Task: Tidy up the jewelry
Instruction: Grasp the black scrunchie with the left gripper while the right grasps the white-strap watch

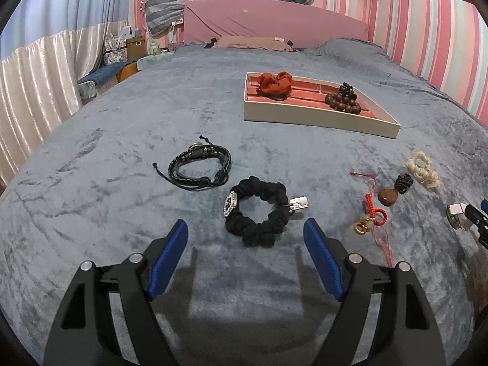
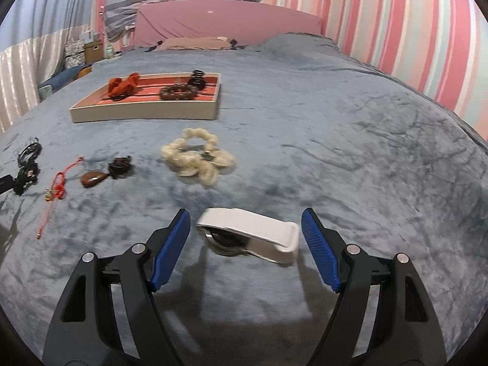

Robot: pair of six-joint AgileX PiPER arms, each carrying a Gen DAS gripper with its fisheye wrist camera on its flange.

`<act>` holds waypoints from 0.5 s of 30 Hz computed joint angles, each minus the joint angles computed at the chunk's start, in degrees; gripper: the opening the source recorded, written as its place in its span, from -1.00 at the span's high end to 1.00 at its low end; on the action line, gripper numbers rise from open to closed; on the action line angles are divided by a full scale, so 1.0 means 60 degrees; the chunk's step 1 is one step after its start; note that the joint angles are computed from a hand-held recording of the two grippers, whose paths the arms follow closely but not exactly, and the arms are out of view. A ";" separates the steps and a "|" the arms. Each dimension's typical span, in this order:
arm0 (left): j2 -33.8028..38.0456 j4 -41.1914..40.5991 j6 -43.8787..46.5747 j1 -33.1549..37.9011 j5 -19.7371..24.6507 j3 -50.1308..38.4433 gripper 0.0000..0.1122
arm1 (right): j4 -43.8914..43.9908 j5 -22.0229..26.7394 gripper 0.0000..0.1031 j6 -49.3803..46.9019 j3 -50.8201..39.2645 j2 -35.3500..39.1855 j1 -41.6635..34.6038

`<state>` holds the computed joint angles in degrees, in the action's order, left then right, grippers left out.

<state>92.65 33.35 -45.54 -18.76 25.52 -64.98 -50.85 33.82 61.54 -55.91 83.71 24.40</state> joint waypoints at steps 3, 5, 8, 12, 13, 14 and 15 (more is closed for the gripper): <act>0.0111 -0.0035 0.0055 0.0081 -0.0004 -0.0064 -0.37 | 0.0343 -0.0198 -0.45 -0.0240 0.0083 -0.0009 -0.0369; 0.0182 -0.0379 0.0372 0.0204 -0.0075 -0.0113 -0.37 | 0.0672 -0.0413 -0.45 -0.0405 0.0161 -0.0034 -0.0650; 0.0219 -0.0614 0.0620 0.0305 -0.0148 -0.0136 -0.37 | 0.0984 -0.0565 -0.45 -0.0700 0.0145 0.0033 -0.0821; 0.0216 -0.0764 0.0755 0.0357 -0.0211 -0.0114 -0.37 | 0.0863 -0.0601 -0.45 -0.0589 0.0280 -0.0140 -0.0788; 0.0225 -0.0792 0.0792 0.0356 -0.0199 -0.0127 -0.37 | 0.0795 -0.0551 -0.45 -0.0540 0.0327 -0.0174 -0.0778; 0.0225 -0.0793 0.0802 0.0354 -0.0188 -0.0131 -0.37 | 0.0928 -0.0538 -0.45 -0.0702 0.0339 -0.0171 -0.0828; 0.0233 -0.0865 0.0886 0.0367 -0.0202 -0.0134 -0.37 | 0.1065 -0.0540 -0.45 -0.0836 0.0356 -0.0165 -0.0900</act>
